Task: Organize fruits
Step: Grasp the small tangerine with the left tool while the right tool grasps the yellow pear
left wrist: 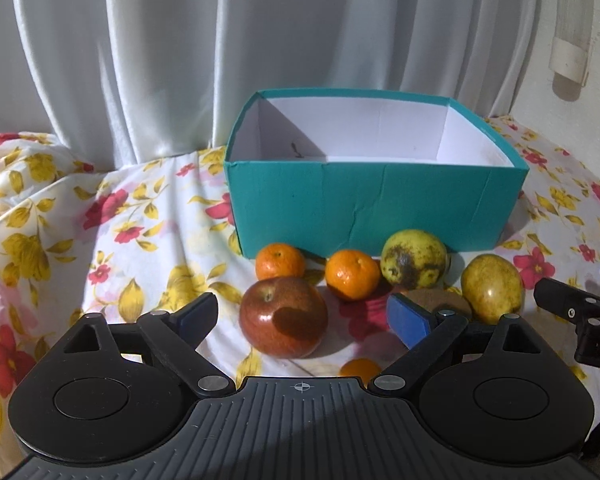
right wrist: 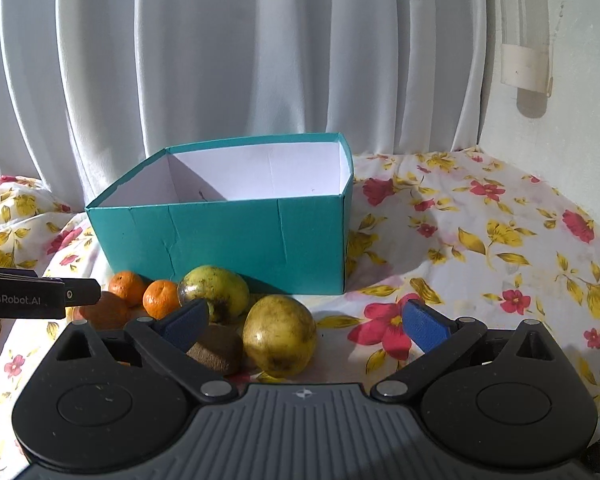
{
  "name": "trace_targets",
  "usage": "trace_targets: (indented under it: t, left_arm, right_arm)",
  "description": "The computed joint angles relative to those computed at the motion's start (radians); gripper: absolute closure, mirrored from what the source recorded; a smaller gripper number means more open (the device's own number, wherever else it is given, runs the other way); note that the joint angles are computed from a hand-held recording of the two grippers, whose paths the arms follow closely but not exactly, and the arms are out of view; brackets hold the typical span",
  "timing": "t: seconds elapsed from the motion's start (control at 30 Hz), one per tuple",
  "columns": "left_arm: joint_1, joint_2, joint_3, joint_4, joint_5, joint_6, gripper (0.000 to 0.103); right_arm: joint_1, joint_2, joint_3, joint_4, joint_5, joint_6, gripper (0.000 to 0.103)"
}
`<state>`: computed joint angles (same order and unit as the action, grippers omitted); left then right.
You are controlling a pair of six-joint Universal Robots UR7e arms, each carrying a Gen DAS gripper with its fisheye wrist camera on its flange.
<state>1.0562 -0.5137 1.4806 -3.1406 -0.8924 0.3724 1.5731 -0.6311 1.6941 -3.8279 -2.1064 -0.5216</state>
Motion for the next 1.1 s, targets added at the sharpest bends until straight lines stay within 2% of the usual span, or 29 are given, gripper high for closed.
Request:
trace_targets:
  t: [0.07,0.2,0.33,0.53,0.77,0.97,1.1]
  left_arm:
    - [0.002,-0.006,0.019,0.006,-0.004,-0.003,0.008]
    - [-0.002,-0.005,0.059,-0.023,0.013,0.032,0.009]
    - [-0.002,-0.006,0.092,-0.042,0.010,0.054,0.009]
    - [0.005,0.004,0.089,-0.008,0.025,0.025,0.012]
    - [0.004,0.035,0.066,-0.010,0.030,0.059,0.015]
    - [0.011,0.046,0.043,0.032,0.003,0.056,0.024]
    - [0.013,0.053,0.038,0.039,-0.008,0.068,0.030]
  right_arm:
    - [-0.002,0.003,0.005,-0.002,-0.004,-0.003,0.001]
    - [-0.007,0.009,0.001,0.023,-0.026,0.002,0.012]
    - [-0.013,0.007,0.013,0.047,-0.022,0.014,0.013]
    - [-0.017,0.017,0.004,0.052,-0.013,-0.004,0.018]
    - [-0.021,0.042,-0.042,0.056,-0.007,-0.035,0.023]
    - [-0.029,0.065,-0.092,0.104,-0.012,-0.032,0.037]
    - [-0.034,0.073,-0.104,0.109,0.008,-0.037,0.037]
